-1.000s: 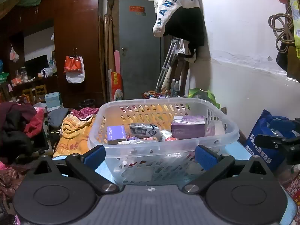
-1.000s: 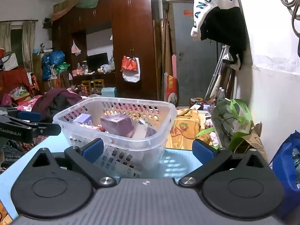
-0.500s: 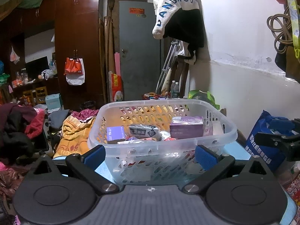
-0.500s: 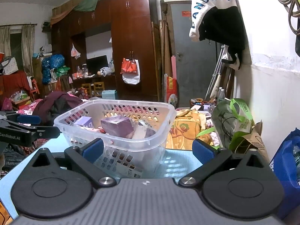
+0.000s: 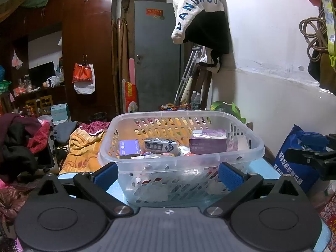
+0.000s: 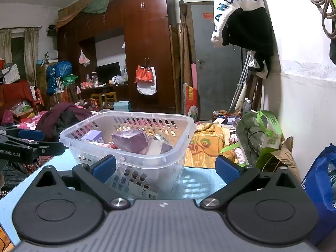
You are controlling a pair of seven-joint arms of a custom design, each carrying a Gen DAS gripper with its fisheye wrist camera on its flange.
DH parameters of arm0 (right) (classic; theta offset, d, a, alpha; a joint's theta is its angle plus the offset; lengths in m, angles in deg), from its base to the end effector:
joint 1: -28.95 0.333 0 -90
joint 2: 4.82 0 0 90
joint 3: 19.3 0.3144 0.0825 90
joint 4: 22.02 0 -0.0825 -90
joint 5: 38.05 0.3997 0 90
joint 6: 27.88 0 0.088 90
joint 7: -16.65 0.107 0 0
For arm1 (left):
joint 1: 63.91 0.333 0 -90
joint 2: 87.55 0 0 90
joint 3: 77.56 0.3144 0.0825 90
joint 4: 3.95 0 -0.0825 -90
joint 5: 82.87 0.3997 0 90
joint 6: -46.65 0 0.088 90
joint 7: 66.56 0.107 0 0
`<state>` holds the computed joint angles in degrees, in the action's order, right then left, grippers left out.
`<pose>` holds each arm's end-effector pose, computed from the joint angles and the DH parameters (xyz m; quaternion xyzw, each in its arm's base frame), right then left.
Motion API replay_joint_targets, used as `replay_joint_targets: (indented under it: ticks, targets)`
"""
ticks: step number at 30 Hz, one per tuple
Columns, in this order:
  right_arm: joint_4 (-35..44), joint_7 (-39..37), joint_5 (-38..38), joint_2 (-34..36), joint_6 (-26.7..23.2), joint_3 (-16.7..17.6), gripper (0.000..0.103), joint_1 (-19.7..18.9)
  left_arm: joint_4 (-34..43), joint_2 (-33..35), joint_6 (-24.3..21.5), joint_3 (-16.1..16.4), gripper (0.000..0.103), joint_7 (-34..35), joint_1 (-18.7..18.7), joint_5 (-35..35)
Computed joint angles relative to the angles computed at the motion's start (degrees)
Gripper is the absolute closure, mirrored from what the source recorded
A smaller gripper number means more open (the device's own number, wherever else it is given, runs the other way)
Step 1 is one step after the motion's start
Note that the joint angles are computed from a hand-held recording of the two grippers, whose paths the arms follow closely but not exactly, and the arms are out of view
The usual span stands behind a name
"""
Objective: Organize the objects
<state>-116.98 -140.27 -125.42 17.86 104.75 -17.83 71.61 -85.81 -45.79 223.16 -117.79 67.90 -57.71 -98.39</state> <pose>0.5250 0.4796 0.4144 -0.5212 0.6356 -0.4146 0.3905 0.7304 -0.2719 0.4430 -0.3549 0.7700 -0.4821 0.2209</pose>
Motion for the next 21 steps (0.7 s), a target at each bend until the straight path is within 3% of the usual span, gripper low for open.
replay_joint_targets:
  ticks: [21]
  targets:
    - [-0.9,0.8,-1.1,-0.4,0.1,0.3,0.000,-0.4,0.5,0.2,-0.3,1.1,0.001,-0.7,-0.8,0.1]
